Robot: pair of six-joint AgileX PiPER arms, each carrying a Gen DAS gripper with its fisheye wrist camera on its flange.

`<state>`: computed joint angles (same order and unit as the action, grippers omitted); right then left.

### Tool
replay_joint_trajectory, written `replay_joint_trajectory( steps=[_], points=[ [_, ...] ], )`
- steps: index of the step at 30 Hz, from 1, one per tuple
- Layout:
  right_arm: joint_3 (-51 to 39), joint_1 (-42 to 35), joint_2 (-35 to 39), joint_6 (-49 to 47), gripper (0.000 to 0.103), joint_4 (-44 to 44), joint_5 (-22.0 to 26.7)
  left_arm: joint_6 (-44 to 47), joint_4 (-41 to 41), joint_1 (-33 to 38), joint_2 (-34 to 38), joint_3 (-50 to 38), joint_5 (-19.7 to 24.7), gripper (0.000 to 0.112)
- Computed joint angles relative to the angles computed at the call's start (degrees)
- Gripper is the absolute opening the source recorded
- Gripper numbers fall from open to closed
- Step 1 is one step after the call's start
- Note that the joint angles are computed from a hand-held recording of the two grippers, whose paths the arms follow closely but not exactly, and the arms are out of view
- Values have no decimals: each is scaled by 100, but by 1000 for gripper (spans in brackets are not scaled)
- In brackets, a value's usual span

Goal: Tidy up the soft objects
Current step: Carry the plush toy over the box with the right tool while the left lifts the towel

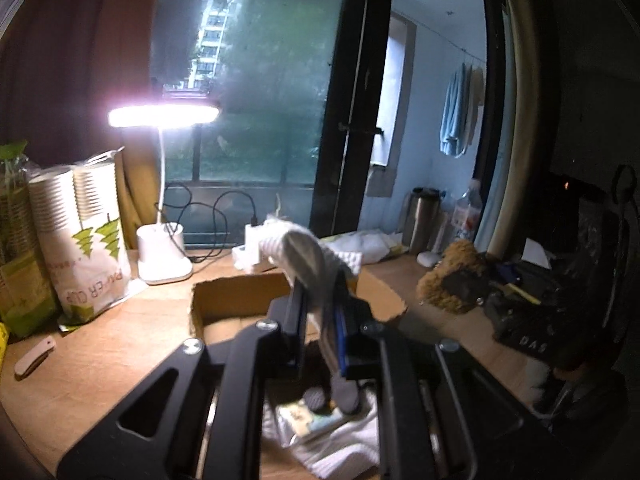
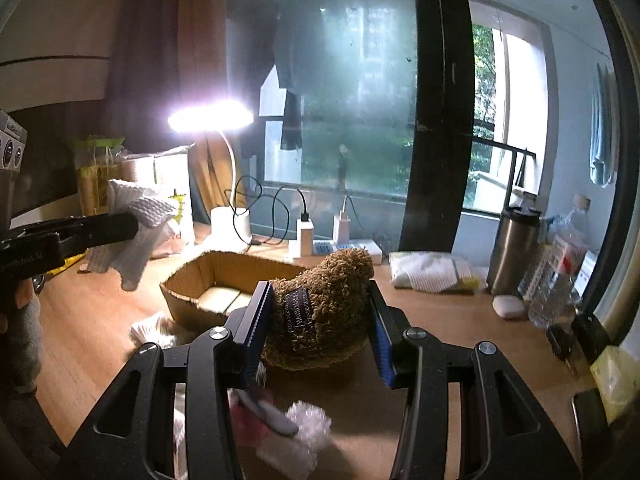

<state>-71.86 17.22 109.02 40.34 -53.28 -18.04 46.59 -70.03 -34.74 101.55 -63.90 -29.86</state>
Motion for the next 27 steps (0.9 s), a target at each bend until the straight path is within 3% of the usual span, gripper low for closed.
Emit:
replay_joint_trajectory(
  steps=[15, 21, 27],
  points=[
    [-1142, 42, 647, 1002, 48, -841, 121, -289, 421, 452, 893, -1170, 250, 12],
    [-1532, 19, 908, 1534, 48, -1286, 198, -574, 666, 442, 1155, -1303, -20, 12],
    [-1743, 39, 1119, 1460, 48, -1111, 286, -883, 870, 470, 1397, -1476, -132, 12]
  ],
)
